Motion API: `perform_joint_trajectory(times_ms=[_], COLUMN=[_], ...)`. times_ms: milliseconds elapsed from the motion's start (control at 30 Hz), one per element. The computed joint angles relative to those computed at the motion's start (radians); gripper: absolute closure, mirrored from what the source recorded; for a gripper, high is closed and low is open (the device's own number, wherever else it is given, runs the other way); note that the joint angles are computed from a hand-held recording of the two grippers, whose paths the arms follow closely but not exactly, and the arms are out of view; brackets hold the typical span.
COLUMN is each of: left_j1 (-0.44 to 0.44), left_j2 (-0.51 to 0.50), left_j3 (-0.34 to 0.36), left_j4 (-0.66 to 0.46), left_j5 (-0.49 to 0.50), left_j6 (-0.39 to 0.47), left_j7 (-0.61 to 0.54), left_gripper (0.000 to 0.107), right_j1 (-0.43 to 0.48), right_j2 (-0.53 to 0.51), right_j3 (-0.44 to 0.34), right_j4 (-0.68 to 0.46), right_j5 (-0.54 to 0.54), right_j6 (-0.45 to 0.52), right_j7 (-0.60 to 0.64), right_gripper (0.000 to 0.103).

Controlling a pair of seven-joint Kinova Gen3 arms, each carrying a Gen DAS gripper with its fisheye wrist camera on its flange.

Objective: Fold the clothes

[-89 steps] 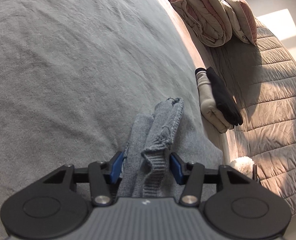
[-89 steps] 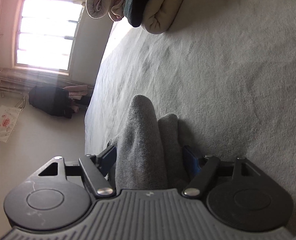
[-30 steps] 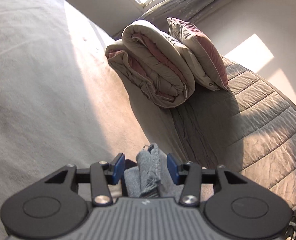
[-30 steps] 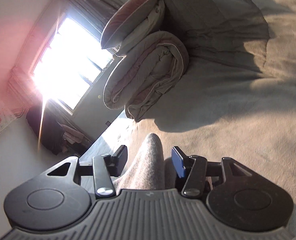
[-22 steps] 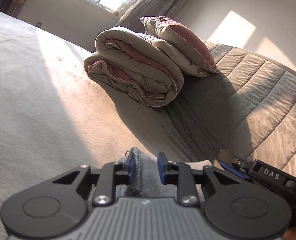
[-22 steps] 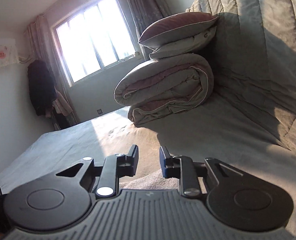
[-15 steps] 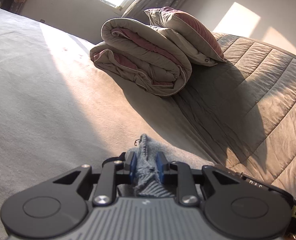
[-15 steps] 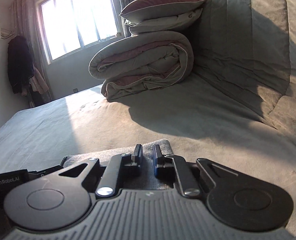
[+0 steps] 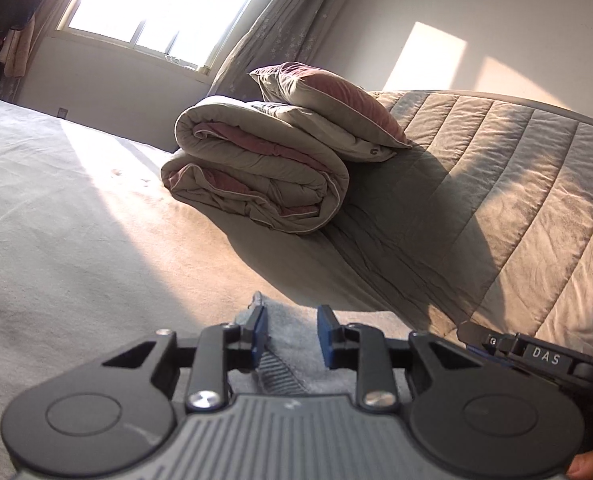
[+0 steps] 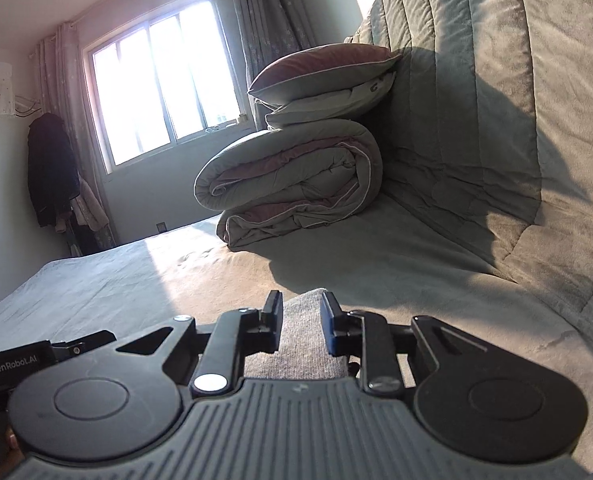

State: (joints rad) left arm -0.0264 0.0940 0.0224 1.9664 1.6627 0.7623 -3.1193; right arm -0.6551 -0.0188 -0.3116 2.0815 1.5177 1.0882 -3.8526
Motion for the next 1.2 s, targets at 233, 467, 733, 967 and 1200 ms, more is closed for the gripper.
perform_joint_trajectory(times_ms=[233, 467, 733, 967, 1200], left_j1=[0.014, -0.012, -0.21, -0.036, -0.03], left_j2=[-0.033, -0.103, -0.191, -0.221, -0.321], left_j3=[0.007, -0.002, 0.12, -0.103, -0.094], left_j4=[0.032, -0.049, -0.172, -0.277, -0.274], left_j5=[-0.168, -0.43, -0.756, -0.972, -1.171], left_j6=[-0.043, 0.006, 0.182, 0.372, 0.368], left_j7=[0.082, 0.35, 0.668, 0.813, 0.855], left_gripper=[0.081, 0.075, 0.059, 0.031, 0.005], right_j1=[-0.04, -0.067, -0.152, -0.273, -0.421], right_j2=[0.002, -0.039, -0.024, 0.035, 0.161], right_j3=[-0.026, -0.066, -0.143, -0.173, -0.14], right_j4=[-0.005, -0.063, -0.225, -0.423, -0.661], right_j5=[-0.125, -0.229, -0.343, -0.438, -0.534], right_j6=[0.025, 0.104, 0.305, 0.507, 0.714], right_j7=[0.041, 0.108, 0.176, 0.16, 0.288], right_gripper=[0.077, 0.075, 0.044, 0.022, 0.0])
